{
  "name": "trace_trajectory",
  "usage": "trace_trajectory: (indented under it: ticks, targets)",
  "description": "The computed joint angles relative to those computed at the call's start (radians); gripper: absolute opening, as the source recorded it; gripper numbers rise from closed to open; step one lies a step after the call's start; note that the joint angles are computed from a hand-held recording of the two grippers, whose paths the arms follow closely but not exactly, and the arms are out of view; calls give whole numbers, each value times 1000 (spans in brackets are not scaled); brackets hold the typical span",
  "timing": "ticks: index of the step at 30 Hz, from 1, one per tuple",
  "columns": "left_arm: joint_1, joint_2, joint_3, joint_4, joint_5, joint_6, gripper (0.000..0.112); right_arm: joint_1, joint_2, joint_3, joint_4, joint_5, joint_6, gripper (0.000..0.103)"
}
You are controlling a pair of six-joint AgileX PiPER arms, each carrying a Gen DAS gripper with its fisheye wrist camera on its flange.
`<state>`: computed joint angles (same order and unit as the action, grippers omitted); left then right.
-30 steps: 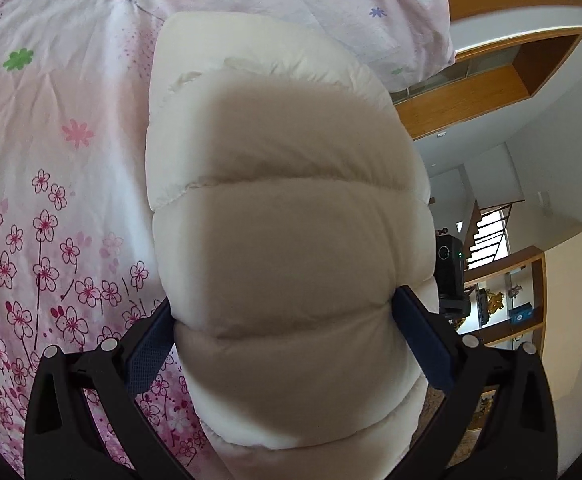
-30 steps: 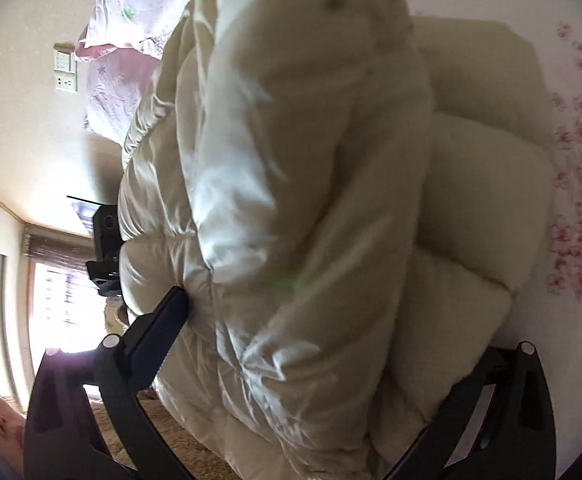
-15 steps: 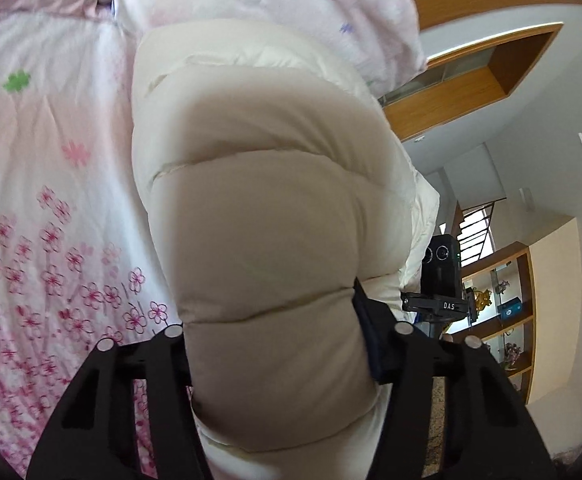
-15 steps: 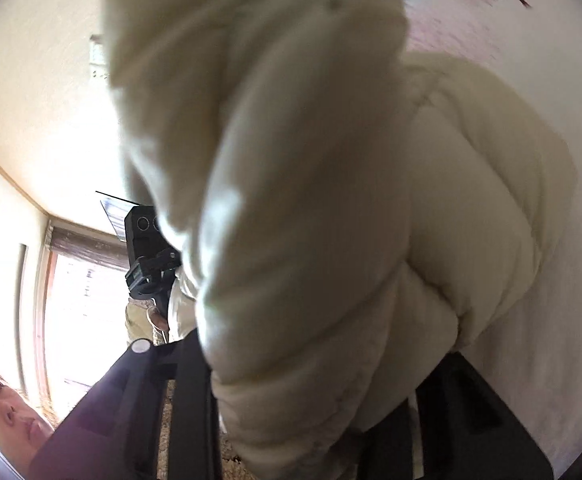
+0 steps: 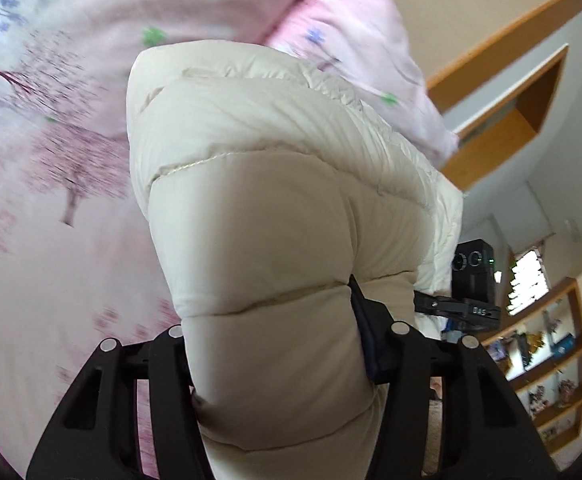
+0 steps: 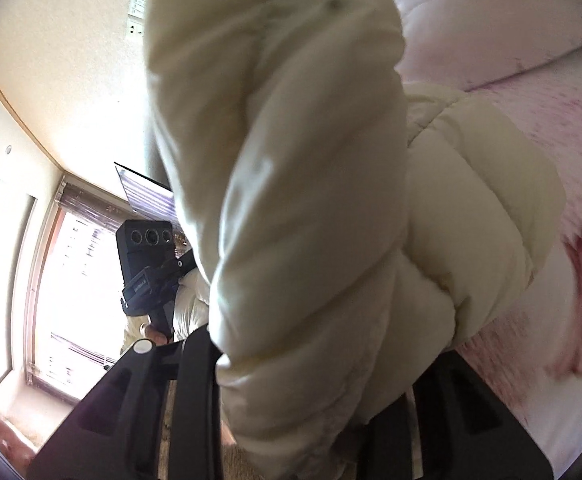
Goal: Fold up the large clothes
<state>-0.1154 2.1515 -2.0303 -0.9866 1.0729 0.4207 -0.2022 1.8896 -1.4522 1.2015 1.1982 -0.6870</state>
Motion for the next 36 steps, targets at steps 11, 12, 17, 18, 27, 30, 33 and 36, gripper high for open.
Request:
trace_trajectory:
  ticks: [11,12,17,18,27,30,33,36]
  targets:
    - [-9,133,-173,246,-3,-177,72,108,84,-1,-123,-225,264,50]
    - [-18,128,-176,273,-12,-197,75,107,60,16,-145,-237,273,52]
    - [-41,-60,66,368,-200,-182,78,127,-191,189,-354,-447,374,71]
    - [-54,-134,163,411,-285,-190,82,125,-249,235,-379,-492,384,72]
    - [-293,-497,665,926,-719,-489,102,534,-670,610,-1185,-919,1036,71]
    - [-352,-498,697,1110,-710,-650,102,652,-614,558,-1481,-856,1336,66]
    - [-414,-464,712,1396,-695,-897,102,731,-549,522,-1677,-797,1547,66]
    - [-422,-417,708,1413,-685,-932,102,728,-415,457,-1661,-741,1523,65]
